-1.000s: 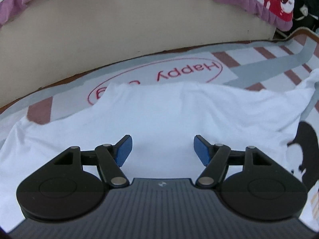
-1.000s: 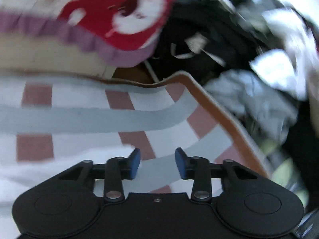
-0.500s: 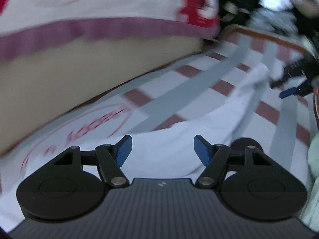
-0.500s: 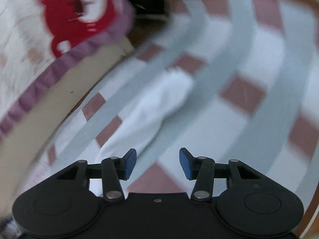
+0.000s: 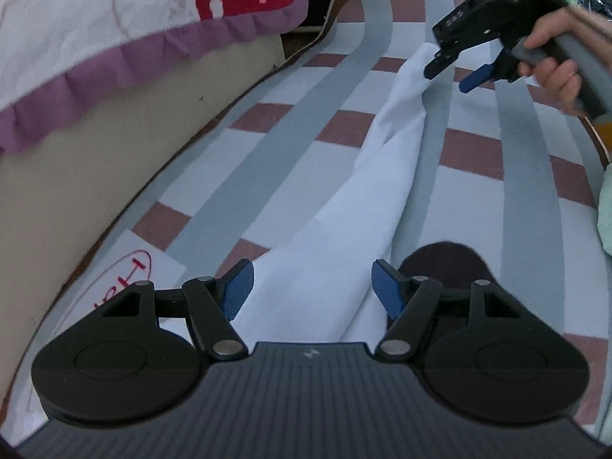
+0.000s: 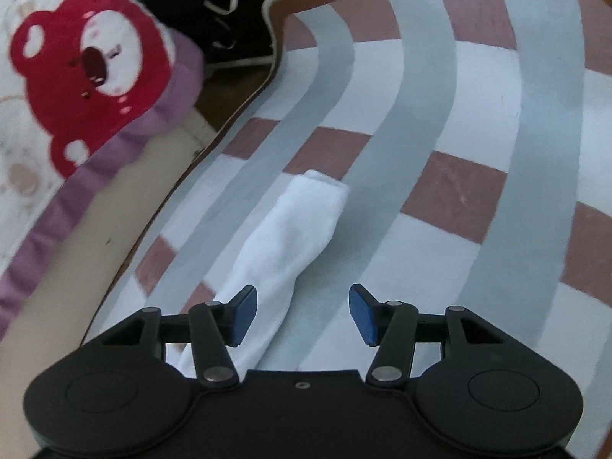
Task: Fold clothes
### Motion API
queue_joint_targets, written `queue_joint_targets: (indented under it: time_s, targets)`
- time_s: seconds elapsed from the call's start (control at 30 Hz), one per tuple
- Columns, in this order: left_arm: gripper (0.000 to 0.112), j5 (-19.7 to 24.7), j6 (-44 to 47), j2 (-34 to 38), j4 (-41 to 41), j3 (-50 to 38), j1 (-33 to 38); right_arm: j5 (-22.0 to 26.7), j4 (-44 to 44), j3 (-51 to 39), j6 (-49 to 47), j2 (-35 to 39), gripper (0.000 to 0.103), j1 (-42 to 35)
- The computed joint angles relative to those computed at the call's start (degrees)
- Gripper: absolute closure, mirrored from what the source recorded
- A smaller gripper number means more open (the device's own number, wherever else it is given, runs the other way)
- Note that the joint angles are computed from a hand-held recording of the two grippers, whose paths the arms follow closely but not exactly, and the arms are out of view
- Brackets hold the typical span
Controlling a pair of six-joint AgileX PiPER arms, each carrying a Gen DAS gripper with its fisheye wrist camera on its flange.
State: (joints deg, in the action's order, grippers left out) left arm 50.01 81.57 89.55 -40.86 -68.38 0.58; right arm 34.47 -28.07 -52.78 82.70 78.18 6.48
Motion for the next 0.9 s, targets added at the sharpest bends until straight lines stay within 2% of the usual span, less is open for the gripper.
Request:
queue_joint_targets:
  time_s: [0.07,0.1,0.2,0.23,0.27,0.3,0.33,0.37,0.47,0.57,0.6,0.63,0.7,0.73,0.77,0.9]
  targets:
    - [0.042,0.2,-1.9,1.9,1.7,-1.7,-0.4,-1.6,-4.8,0.1,5.0,2.5,0.043,-0.5]
    - [0.037,0.5,-4.8,2.8,3.6,-3.0,-1.2,-1.7,-8.9,0.4,9.1,3.1,0.043,-0.4]
    - [0.036,5.7,-11.8,6.7,5.1,-7.9,-2.2,2.5,-23.4,0.5,23.9,5.1,0.043,2.6]
    - [0.041,6.1,-11.3,7.4,3.9,-8.2,-2.3,4.7,-26.6,0.2,26.9,5.7,0.046,3.7]
    - [0.051,6.1,-9.5,7.7,2.1,-7.8,-2.1,4.6,-29.0,0.3,27.6,5.9,0.057,4.0]
    - [0.085,6.4,-6.9,7.8,0.0,-7.3,-1.7,3.8,-30.2,0.1,26.2,6.0,0.069,3.7]
    - [0.106,7.1,-3.5,7.6,-2.3,-6.7,-1.2,2.2,-29.3,-0.4,22.4,5.7,0.097,2.6]
    - [0.106,7.2,-1.0,7.2,-3.8,-5.9,-0.9,0.5,-27.5,-1.1,17.7,5.5,0.101,1.3]
    - [0.107,6.4,2.2,6.2,-5.1,-5.1,-0.8,-2.4,-19.2,-4.0,2.6,5.0,0.101,-2.4]
    - [0.107,11.1,-2.4,9.9,-6.9,-10.6,1.4,0.4,-9.5,-11.2,-12.1,8.0,0.101,-6.1]
    - [0.107,12.3,-6.1,11.6,-7.3,-13.2,2.2,4.2,-7.8,-14.6,-14.7,9.7,0.100,-6.2]
    - [0.107,13.8,-11.4,14.0,-7.3,-16.7,3.0,8.6,-7.1,-18.1,-16.2,11.5,0.093,-6.0]
    - [0.107,14.9,-21.7,18.7,-5.8,-23.2,3.9,14.0,-4.2,-24.4,-23.1,15.1,0.072,-6.4]
    - [0.107,15.1,-25.1,20.4,-4.9,-25.4,4.1,14.6,-2.0,-26.0,-27.4,15.7,0.054,-6.8]
    - [0.107,15.1,-27.2,21.6,-4.2,-26.6,4.2,15.1,0.2,-27.3,-31.4,16.1,0.049,-7.1]
    - [0.106,14.7,-32.4,24.4,-3.1,-28.9,4.6,8.0,11.5,-23.1,-47.5,11.7,0.042,-8.1]
